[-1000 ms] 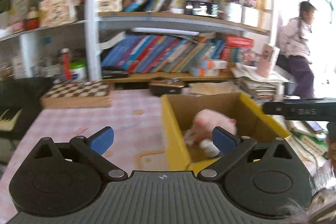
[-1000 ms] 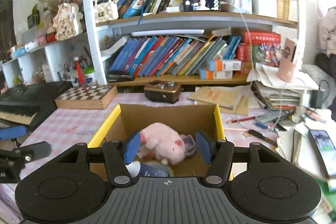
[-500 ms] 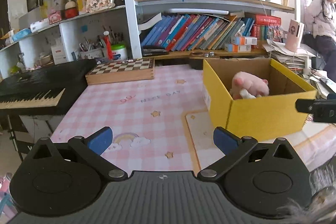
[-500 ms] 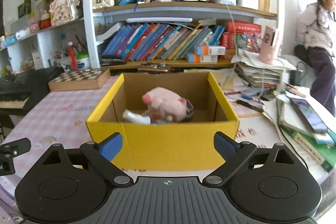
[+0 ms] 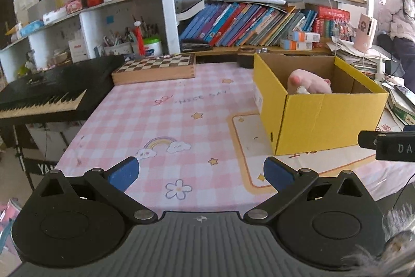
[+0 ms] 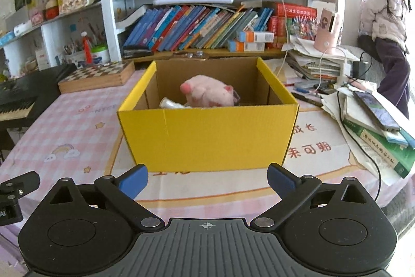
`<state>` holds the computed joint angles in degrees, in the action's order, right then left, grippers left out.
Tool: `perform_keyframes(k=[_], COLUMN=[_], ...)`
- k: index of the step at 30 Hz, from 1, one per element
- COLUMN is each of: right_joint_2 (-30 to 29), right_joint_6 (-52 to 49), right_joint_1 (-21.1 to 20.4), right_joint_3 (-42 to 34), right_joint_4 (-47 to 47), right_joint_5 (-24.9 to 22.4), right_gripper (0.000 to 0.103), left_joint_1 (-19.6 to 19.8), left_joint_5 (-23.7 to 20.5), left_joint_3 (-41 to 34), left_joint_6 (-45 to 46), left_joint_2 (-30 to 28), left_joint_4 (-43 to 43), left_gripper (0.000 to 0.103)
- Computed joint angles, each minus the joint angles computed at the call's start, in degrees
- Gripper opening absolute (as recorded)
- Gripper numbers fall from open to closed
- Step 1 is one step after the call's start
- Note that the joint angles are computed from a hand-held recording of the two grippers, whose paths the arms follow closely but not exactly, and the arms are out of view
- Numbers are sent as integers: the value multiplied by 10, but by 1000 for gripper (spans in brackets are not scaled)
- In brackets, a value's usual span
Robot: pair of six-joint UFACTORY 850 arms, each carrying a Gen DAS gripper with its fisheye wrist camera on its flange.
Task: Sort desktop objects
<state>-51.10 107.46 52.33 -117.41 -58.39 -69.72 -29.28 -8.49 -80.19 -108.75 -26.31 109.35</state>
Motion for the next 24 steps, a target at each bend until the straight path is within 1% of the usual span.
perform_keyframes(k=[5, 6, 11, 13, 15, 22, 23, 24], right_joint_2=[-9, -11, -19, -22, -25, -40, -42, -44], right_joint_6=[-11, -14, -27, -30, -33, -41, -45, -48], right_joint_1=[3, 3, 2, 1, 0, -2, -2, -2], right_joint_3=[-16, -19, -35, -40, -46, -69, -73, -76], right_joint_4=[-6, -6, 3, 5, 8, 16, 17, 19], right_joint_5=[-1, -1, 1, 4, 6, 13, 13, 12], right_gripper=[100, 100, 100, 100, 100, 100, 100, 100], left_joint_1=[6, 6, 8, 10, 12, 17, 19, 20], left_joint_5=[8, 8, 13, 15, 17, 25, 28, 29], left_joint_3=[5, 5, -4, -4, -4, -1, -2, -5], left_joint_6=[-44, -33, 155, 198, 223, 204, 227, 267], left_joint_2=[4, 4, 0, 0, 0, 2, 1, -1], left_joint_4=[44, 30, -163, -210, -234, -209, -235, -278], left_gripper=[103, 103, 103, 103, 103, 103, 103, 103])
